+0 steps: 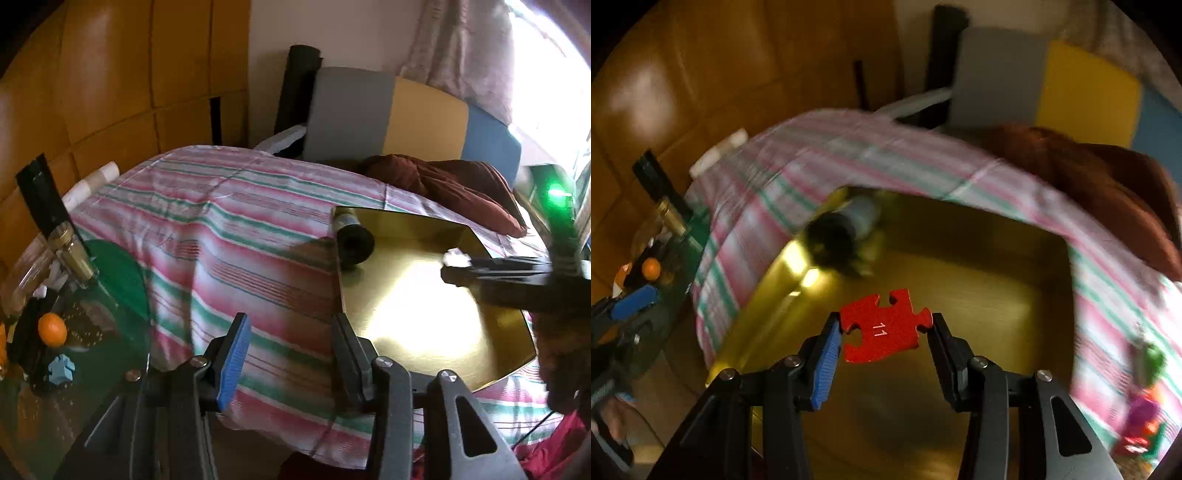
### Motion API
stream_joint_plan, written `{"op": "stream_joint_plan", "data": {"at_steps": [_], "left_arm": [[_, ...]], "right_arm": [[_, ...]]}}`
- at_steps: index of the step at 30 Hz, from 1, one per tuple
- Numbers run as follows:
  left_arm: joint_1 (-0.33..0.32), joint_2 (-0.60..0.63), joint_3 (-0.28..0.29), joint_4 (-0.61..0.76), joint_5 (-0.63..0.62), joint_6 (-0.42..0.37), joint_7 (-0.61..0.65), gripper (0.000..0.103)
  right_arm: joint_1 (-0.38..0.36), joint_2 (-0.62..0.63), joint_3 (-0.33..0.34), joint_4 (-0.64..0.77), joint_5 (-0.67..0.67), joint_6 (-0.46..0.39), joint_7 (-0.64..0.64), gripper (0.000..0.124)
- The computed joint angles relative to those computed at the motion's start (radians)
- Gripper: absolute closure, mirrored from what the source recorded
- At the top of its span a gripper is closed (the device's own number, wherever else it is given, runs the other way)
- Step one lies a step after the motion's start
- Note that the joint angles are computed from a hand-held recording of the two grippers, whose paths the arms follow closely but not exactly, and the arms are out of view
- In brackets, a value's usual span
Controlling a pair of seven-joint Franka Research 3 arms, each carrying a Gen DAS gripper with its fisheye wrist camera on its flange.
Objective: Organize rigid objects
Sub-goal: 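Carry the red puzzle piece into the tray with the right tool and release it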
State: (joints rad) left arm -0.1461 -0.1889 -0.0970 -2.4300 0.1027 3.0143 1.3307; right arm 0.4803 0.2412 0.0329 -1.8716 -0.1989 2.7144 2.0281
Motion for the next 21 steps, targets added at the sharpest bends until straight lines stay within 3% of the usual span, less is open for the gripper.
{"op": "stream_joint_plan", "data": {"at_steps": [8, 10, 13, 21], "left_arm": [[0.009, 0.01, 0.008, -0.002, -0.018, -0.004, -0.003, 0.057], [0.018, 0.01, 0.001, -0.003, -0.006, -0.002, -0.013, 0.057], [0.008, 0.008, 0.008, -0.004, -0.019, -0.002, -0.002, 0.057], [-0.006, -0.004, 0.013, -0.009, -0.043, -0.003, 0.023, 0.057]], "right_arm": [[0.034, 0.308, 0.005, 0.396, 0.111, -0.215, -0.039, 0.076], [0.055, 0.323, -0.014, 0.412, 0.106, -0.211, -0.025, 0.075], [0.069, 0.311, -0.031, 0.389, 0.101, -0.175, -0.003, 0.057], [0.092, 0.189, -0.06, 0.224, 0.057, -0.051, 0.063, 0.052]]}}
